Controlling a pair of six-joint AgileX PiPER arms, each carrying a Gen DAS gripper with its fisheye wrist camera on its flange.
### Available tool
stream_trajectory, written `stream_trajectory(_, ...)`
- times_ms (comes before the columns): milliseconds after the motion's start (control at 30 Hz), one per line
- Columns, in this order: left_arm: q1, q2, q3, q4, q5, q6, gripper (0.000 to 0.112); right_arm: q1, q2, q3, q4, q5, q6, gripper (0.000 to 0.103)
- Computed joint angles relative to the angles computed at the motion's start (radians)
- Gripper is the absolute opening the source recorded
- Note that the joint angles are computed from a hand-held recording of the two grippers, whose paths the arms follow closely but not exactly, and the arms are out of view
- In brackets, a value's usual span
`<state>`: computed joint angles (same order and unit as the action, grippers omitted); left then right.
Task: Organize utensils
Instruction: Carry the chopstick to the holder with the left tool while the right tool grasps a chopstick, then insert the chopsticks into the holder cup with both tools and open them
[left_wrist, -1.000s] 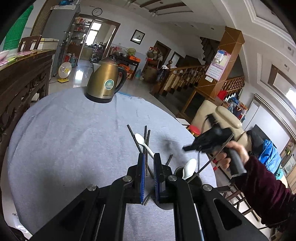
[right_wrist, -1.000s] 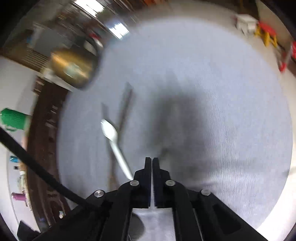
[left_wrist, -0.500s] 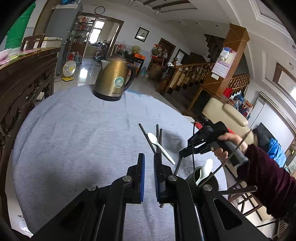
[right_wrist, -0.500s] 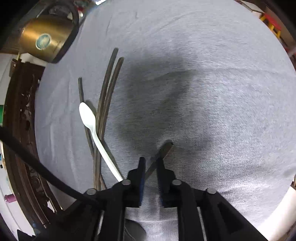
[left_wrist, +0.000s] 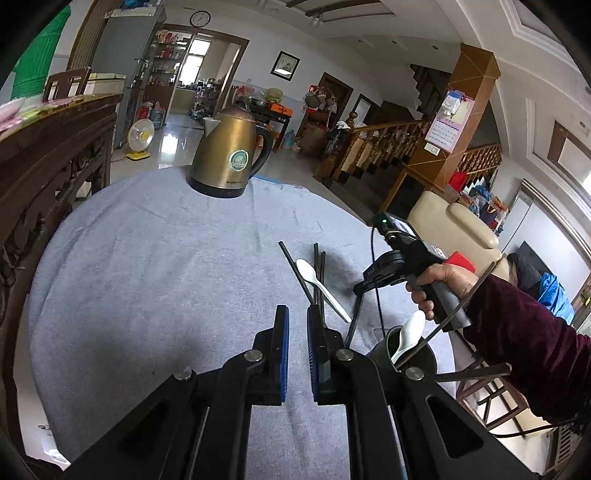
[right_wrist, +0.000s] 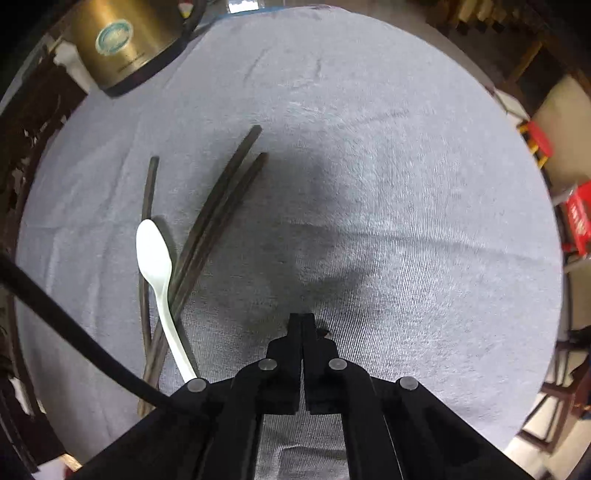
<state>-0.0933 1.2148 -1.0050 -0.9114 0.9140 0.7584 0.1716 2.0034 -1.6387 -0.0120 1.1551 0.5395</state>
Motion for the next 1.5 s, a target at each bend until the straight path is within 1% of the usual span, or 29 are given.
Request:
stream_trajectory(33,-0.003,-0.002,-0.008,0.011,0.0,-0.011,0.008,-0.039,-0.059,0.068,0.021,-0.007,-0.037,0.001)
stream_trajectory(67,-0.003,-0.003,-0.009,0.014,0.001,-0.012,0.008,-0.048,-0.089,0.11,0.025,-0.051,-0.05,0.001)
stream_trajectory(167,-0.014,0.0,-0.013,0.021,-0.009,-0.022,0.009,-0.118,-0.146,0.164,0.114,-0.051,-0.089,0.003)
stream_trajectory(233,-0.023,0.008,-0.014,0.01,-0.017,-0.019,0.009,-0.2,-0.178,0.204,0.206,-0.053,-0.16,0.015)
stream_trajectory(300,-0.037,0.017,-0.014,0.006,-0.028,-0.015,0.009,-0.231,-0.195,0.208,0.223,-0.023,-0.177,0.045)
stream_trajectory(333,-0.044,0.025,-0.017,0.002,-0.034,-0.012,0.009,-0.244,-0.2,0.208,0.218,-0.003,-0.182,0.049)
stream_trajectory(367,-0.047,0.031,-0.019,-0.002,-0.035,-0.011,0.009,-0.247,-0.194,0.201,0.218,0.011,-0.18,0.049)
stream_trajectory(433,-0.05,0.048,-0.026,-0.012,-0.031,-0.007,0.009,-0.279,-0.207,0.25,0.254,-0.01,-0.223,0.049)
stream_trajectory(467,-0.051,0.047,-0.025,-0.011,-0.031,-0.01,0.009,-0.275,-0.201,0.255,0.252,-0.019,-0.217,0.046)
stream_trajectory(500,-0.053,0.048,-0.026,-0.009,-0.031,-0.011,0.009,-0.258,-0.183,0.251,0.237,-0.02,-0.2,0.038)
stream_trajectory(533,-0.052,0.048,-0.025,-0.01,-0.031,-0.008,0.009,-0.239,-0.162,0.245,0.232,-0.018,-0.187,0.038)
stream_trajectory(567,-0.049,0.045,-0.021,-0.01,-0.029,-0.004,0.009,-0.215,-0.165,0.246,0.198,-0.036,-0.169,0.031)
stream_trajectory(600,-0.043,0.043,-0.02,-0.012,-0.026,0.0,0.009,-0.202,-0.144,0.224,0.203,-0.023,-0.176,0.025)
stream_trajectory(633,-0.036,0.043,-0.019,-0.013,-0.023,0.0,0.009,-0.192,-0.141,0.223,0.191,-0.024,-0.166,0.023)
stream_trajectory(667,-0.033,0.042,-0.019,-0.012,-0.023,-0.002,0.009,-0.177,-0.14,0.221,0.163,-0.033,-0.153,0.016)
stream_trajectory(733,-0.02,0.041,-0.019,-0.013,-0.015,-0.011,0.009,-0.155,-0.138,0.218,0.136,-0.051,-0.16,0.015)
stream_trajectory(800,-0.015,0.033,-0.019,-0.012,-0.007,-0.017,0.009,-0.172,-0.152,0.255,0.175,-0.119,-0.21,0.013)
stream_trajectory(867,-0.019,0.024,-0.022,-0.004,-0.005,-0.021,0.009,-0.18,-0.185,0.288,0.202,-0.158,-0.23,0.013)
stream_trajectory(900,-0.025,0.019,-0.024,0.003,-0.006,-0.028,0.009,-0.197,-0.215,0.321,0.231,-0.202,-0.267,0.012)
stream_trajectory(1033,-0.048,-0.001,-0.025,0.012,-0.003,-0.055,0.009,-0.276,-0.367,0.421,0.333,-0.298,-0.411,0.01)
stream_trajectory(1100,-0.063,-0.016,-0.018,0.017,-0.009,-0.068,0.009,-0.309,-0.454,0.444,0.365,-0.319,-0.463,0.009)
stream_trajectory(1133,-0.071,-0.025,-0.012,0.02,-0.011,-0.075,0.009,-0.318,-0.5,0.434,0.362,-0.296,-0.463,0.009)
stream_trajectory(1167,-0.077,-0.033,-0.007,0.023,-0.012,-0.081,0.009,-0.333,-0.549,0.44,0.373,-0.305,-0.488,0.008)
stream_trajectory(1233,-0.091,-0.053,0.007,0.033,-0.019,-0.099,0.009,-0.3,-0.595,0.415,0.339,-0.333,-0.466,0.007)
stream_trajectory(1300,-0.098,-0.068,0.017,0.042,-0.021,-0.118,0.009,-0.251,-0.682,0.419,0.272,-0.349,-0.409,0.006)
stream_trajectory(1333,-0.101,-0.076,0.023,0.045,-0.02,-0.127,0.009,-0.196,-0.711,0.41,0.224,-0.346,-0.35,0.006)
stream_trajectory(1400,-0.108,-0.093,0.034,0.05,-0.018,-0.143,0.009,-0.119,-0.765,0.318,0.106,-0.269,-0.263,0.006)
stream_trajectory(1433,-0.113,-0.102,0.04,0.053,-0.018,-0.151,0.009,-0.044,-0.763,0.275,0.027,-0.249,-0.189,0.006)
stream_trajectory(1500,-0.124,-0.115,0.046,0.062,-0.019,-0.164,0.009,0.021,-0.79,0.221,-0.048,-0.203,-0.138,0.006)
